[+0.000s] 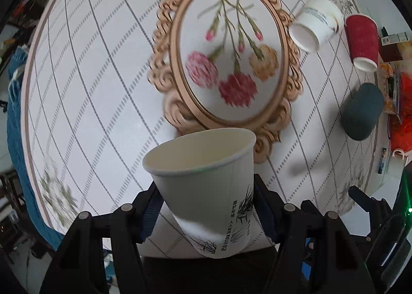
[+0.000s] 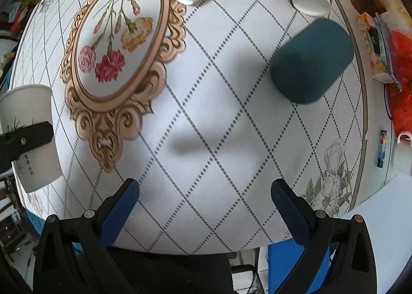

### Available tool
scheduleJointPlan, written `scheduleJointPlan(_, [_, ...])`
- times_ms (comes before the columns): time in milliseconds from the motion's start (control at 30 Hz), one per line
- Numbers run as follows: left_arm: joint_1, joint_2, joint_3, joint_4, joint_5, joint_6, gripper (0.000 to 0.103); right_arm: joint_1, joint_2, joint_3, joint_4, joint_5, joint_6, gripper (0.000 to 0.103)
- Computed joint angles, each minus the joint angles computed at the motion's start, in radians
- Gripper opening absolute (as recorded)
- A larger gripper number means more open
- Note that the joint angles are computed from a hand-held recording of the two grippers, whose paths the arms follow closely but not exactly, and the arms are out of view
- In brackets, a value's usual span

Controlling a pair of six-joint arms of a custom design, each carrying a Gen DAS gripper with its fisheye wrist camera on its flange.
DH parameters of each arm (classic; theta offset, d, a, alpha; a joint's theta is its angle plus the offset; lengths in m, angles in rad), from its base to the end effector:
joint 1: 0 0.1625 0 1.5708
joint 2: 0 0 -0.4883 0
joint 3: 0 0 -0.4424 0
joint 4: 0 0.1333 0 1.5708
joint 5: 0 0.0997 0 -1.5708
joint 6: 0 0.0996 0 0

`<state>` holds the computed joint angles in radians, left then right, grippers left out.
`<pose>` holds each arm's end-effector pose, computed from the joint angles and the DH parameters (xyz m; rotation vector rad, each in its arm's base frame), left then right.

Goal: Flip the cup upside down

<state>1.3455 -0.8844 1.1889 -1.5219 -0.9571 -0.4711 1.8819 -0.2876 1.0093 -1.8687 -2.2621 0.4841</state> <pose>0.0078 -0.8193 0.2967 -0.1625 2.4451 0.1461 0.3296 -0.7970 -0.1022 -0.0216 -2.3535 -0.1382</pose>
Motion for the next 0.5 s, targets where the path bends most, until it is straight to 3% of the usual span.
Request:
scheduleJointPlan(300, [0.003,0.021,0.056,-0.018,-0.031,-0.043,0.063,-0.024,-0.078,0.143,-0.059,-0.004,-0.046,0.103])
scheduleJointPlan(500, [-0.004,0.052,0.073,-0.060,0.021,-0.012,0.063,-0.041,-0.125,0.220,-0.093,-0.013,-0.063,0.103])
